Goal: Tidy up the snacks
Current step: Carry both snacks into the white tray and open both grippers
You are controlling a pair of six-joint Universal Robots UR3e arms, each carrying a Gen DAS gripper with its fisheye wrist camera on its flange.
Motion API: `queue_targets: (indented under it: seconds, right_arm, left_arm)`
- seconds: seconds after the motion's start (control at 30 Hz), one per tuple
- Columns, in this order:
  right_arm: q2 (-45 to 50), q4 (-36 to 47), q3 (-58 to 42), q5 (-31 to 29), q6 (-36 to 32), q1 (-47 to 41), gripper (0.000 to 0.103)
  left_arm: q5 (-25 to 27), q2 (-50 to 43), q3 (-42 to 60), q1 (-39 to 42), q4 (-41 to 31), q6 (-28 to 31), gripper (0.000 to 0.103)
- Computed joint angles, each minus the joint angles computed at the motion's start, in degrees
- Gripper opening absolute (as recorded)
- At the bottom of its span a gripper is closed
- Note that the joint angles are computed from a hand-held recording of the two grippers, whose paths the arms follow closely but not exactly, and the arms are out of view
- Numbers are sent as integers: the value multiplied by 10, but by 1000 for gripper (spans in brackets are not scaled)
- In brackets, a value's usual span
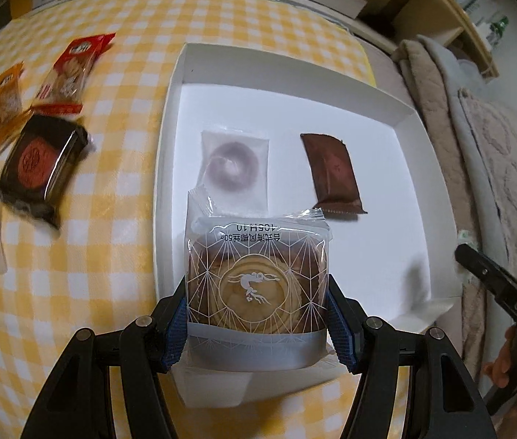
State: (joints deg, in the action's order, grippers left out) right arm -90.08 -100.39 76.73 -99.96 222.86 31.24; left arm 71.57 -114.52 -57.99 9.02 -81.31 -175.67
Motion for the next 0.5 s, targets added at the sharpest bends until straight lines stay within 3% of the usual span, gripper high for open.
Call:
queue_targets:
  seconds: [0.23,0.37,0.5]
  right_arm:
    - [20,-4,3,16,-23,-31,31]
    - [26,-8,5,22,-31,-41,31]
    - [26,-5,5,33,-30,-45,40]
  left_arm:
    - [-12,23,-50,8,46,10,64]
    - [-28,46,-77,24,49,27,72]
    - [-33,78,-105,38,47,44,83]
